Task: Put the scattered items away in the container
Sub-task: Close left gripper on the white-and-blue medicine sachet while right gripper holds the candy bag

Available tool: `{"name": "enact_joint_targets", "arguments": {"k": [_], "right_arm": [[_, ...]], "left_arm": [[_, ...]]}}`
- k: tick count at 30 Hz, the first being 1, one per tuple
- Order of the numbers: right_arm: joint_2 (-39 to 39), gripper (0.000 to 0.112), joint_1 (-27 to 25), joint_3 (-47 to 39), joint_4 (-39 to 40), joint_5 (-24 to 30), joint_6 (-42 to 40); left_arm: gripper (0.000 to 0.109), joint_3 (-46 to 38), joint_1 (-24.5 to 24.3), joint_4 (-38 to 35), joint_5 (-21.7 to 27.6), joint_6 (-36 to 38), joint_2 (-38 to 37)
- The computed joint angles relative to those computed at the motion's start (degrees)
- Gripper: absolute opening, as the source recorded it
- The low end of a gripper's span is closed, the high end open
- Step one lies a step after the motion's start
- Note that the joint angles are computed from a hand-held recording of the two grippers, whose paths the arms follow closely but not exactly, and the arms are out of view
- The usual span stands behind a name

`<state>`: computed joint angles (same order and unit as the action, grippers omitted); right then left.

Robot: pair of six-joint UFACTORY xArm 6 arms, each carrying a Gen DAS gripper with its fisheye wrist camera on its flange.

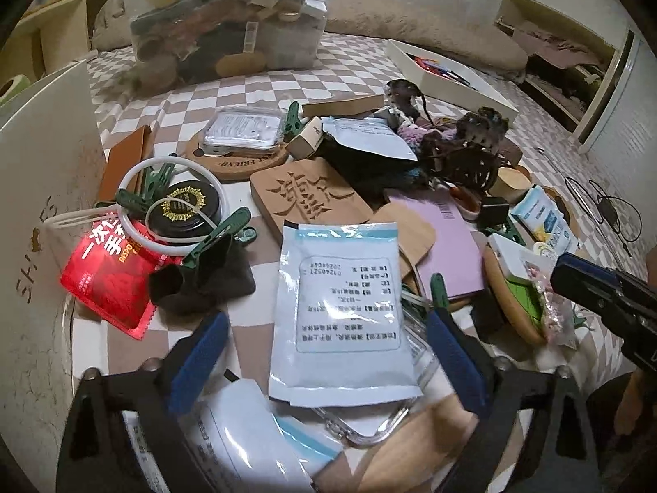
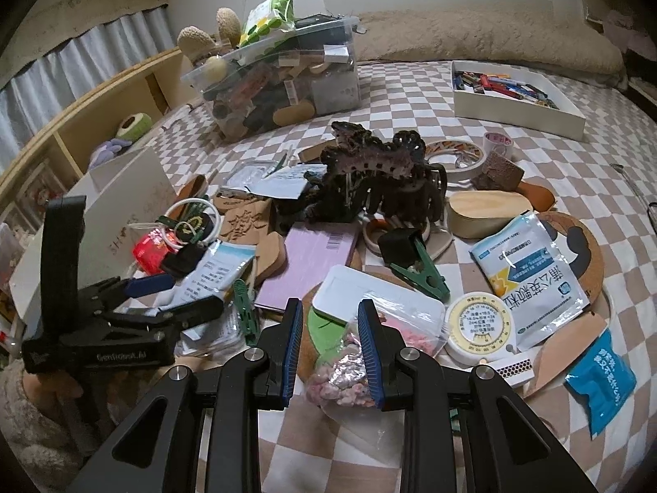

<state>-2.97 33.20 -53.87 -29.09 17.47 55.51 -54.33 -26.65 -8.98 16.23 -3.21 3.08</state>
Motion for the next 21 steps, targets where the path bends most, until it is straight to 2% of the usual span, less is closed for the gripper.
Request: {"name": "enact_joint_targets", "arguments": {"k": [4, 9, 10, 12, 17, 21], "right_arm": [[-0.49, 0.029, 0.30, -0.55, -3.89, 3.86, 3.67], [0.85, 0.029, 0.87, -1.75, 0.26, 7.12, 0.12], [0.98, 0.033, 0.97, -1.95, 0.38, 7.51, -0.11], [0.99, 0.067, 1.08, -2.17, -0.02, 8.46, 0.33], [0.08, 0.069, 0.76, -1.48, -1.35, 8.68, 2.41], [0.24, 0.069, 0.46, -1.73, 0.01, 10.31, 2.33]], "left_arm": [[0.090, -0.81, -0.23, 2.18, 0.27, -0.88, 0.92], [0.089, -1.06, -0.60, 3.61, 0.34, -1.32, 1.35], [0.089, -1.03, -0.58, 3.53, 0.31, -1.24, 1.35], [0.089, -1.20, -0.59, 2.69, 0.72, -0.71, 1.42], [0.089, -2.28, -0.22, -4.66, 3.12, 3.24, 2.02], [0.089, -2.35, -0.24, -5.28, 3.49, 3.65, 1.99]]}}
